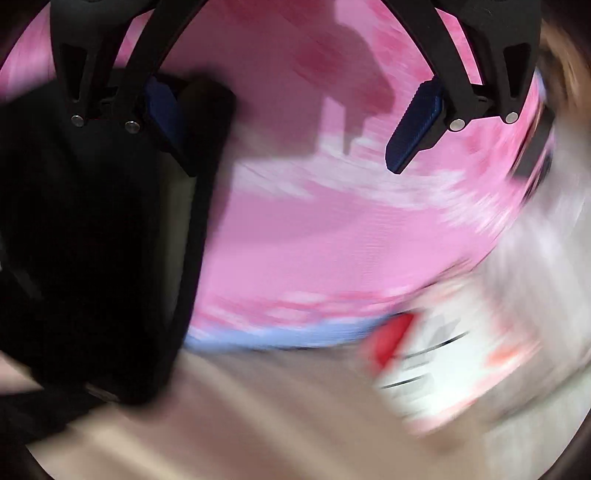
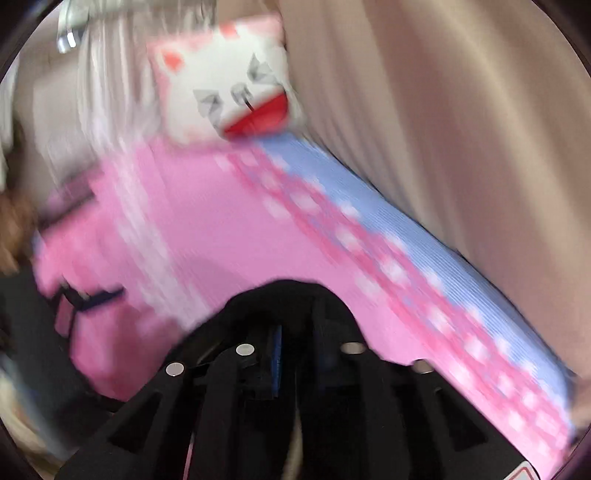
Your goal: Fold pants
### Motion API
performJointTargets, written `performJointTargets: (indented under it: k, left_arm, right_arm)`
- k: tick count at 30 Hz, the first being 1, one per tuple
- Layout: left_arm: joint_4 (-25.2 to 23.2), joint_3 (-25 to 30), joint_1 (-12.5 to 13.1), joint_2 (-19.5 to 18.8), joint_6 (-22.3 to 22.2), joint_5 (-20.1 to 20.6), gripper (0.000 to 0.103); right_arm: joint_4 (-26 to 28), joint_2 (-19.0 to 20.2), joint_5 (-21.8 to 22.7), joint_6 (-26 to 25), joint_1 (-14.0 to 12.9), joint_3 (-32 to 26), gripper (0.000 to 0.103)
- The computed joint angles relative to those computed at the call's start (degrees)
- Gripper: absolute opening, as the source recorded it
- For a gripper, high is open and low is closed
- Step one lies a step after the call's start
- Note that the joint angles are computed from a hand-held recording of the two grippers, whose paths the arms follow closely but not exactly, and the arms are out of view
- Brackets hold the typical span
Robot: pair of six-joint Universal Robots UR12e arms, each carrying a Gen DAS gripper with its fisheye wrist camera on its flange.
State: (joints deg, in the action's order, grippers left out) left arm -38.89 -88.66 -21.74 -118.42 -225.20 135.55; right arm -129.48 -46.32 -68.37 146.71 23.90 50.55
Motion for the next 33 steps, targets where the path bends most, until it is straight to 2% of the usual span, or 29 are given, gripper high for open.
performJointTargets:
  k: [1,2,4,5,6,8,10,13,14,16,17,18,19,21,23,24,25,26,27,29,30,31,32,33]
  left_arm:
    - [-2.0,-0.89,1.04,1.31,-5.58,-0.64,0.097]
    - [-2.41,-2.52,2.34,2.98,-10.03,-2.73,0.097]
    - [0.5,-6.32,4.12,5.78,-13.36,-6.53,0.097]
    - [1.42,-7.68,4.49,6.68,-14.18,-7.18,0.097]
    - [1.17,-9.36,4.93,7.89,-15.34,-7.79,0.097]
    - [0.67,-10.69,4.95,8.69,-15.47,-8.46,0.097]
    - [1.51,-11.3,4.75,8.49,-12.72,-10.96,0.097]
    - [7.01,-11.7,4.67,7.75,-7.62,-19.47,0.097]
    - [11.66,-12.53,5.14,7.61,-5.67,-24.93,0.097]
    - [17.09,-13.39,5.9,7.45,-4.54,-31.76,0.097]
    - [19.34,-13.43,6.1,7.18,-4.62,-33.82,0.097]
    - [20.42,-13.04,6.05,6.81,-4.97,-34.0,0.098]
    - [20.39,-12.61,6.06,6.52,-5.36,-34.07,0.098]
    - [21.22,-11.63,6.44,5.8,-6.22,-36.76,0.098]
    - [25.72,-10.94,6.63,4.62,-5.51,-37.99,0.097]
    - [25.58,-10.28,6.52,4.17,-4.75,-36.82,0.089]
    - [25.57,-9.41,6.2,3.67,-2.98,-34.82,0.054]
    - [24.9,-8.68,6.12,3.52,-0.94,-34.19,0.038]
    - [25.52,-8.72,6.23,3.74,-0.7,-34.73,0.033]
    - [27.64,-10.02,6.14,4.82,-1.39,-33.85,0.037]
    - [25.46,-10.35,5.65,5.68,-1.88,-30.8,0.047]
    - [23.33,-10.6,5.31,6.35,-2.65,-28.1,0.073]
    - [20.95,-11.39,4.88,7.39,-4.61,-24.41,0.088]
    - [20.27,-11.99,4.63,7.86,-5.99,-22.46,0.098]
  right_arm:
    - [1.99,1.14,2.72,-0.37,0.16,-2.35,0.078]
    - [4.23,2.18,4.81,-1.77,0.53,-4.73,0.085]
    - [2.88,0.98,5.33,-4.15,0.75,-3.28,0.084]
    - [1.72,-0.12,7.8,-5.39,0.27,-1.57,0.084]
    - [-1.58,-2.09,12.67,-5.52,-1.02,1.77,0.084]
    - [-7.85,-4.76,16.53,-1.49,-3.25,6.87,0.085]
    - [-10.93,-5.95,13.26,4.24,-4.67,9.74,0.086]
    - [-8.06,-6.74,7.94,8.2,-6.43,13.08,0.086]
    - [-6.98,-6.85,7.06,9.97,-6.86,14.3,0.086]
    - [-2.73,-6.38,7.66,10.61,-7.06,14.99,0.085]
    - [-1.52,-6.3,7.6,10.02,-6.9,15.49,0.085]
    - [-0.91,-6.26,7.07,9.14,-6.51,16.18,0.085]
    - [-0.49,-6.14,7.11,8.27,-6.15,16.64,0.085]
    - [0.32,-5.73,8.15,8.19,-5.74,16.77,0.085]
    - [1.22,-5.27,9.45,8.92,-5.62,16.69,0.085]
    - [1.64,-5.04,10.05,9.46,-5.58,16.52,0.085]
    - [1.55,-5.03,10.21,9.74,-5.56,16.58,0.085]
    - [1.29,-5.09,10.18,10.01,-5.57,16.69,0.085]
    - [0.47,-5.5,10.08,10.52,-5.72,17.29,0.085]
    - [-1.42,-6.3,10.6,11.92,-6.17,18.49,0.085]
    - [-2.71,-6.71,11.46,12.79,-6.52,19.15,0.085]
    - [-3.86,-7.09,12.04,13.22,-6.73,19.79,0.085]
    - [-4.15,-7.41,12.36,12.86,-6.73,20.11,0.085]
    - [-3.48,-7.64,12.94,10.86,-6.52,20.13,0.085]
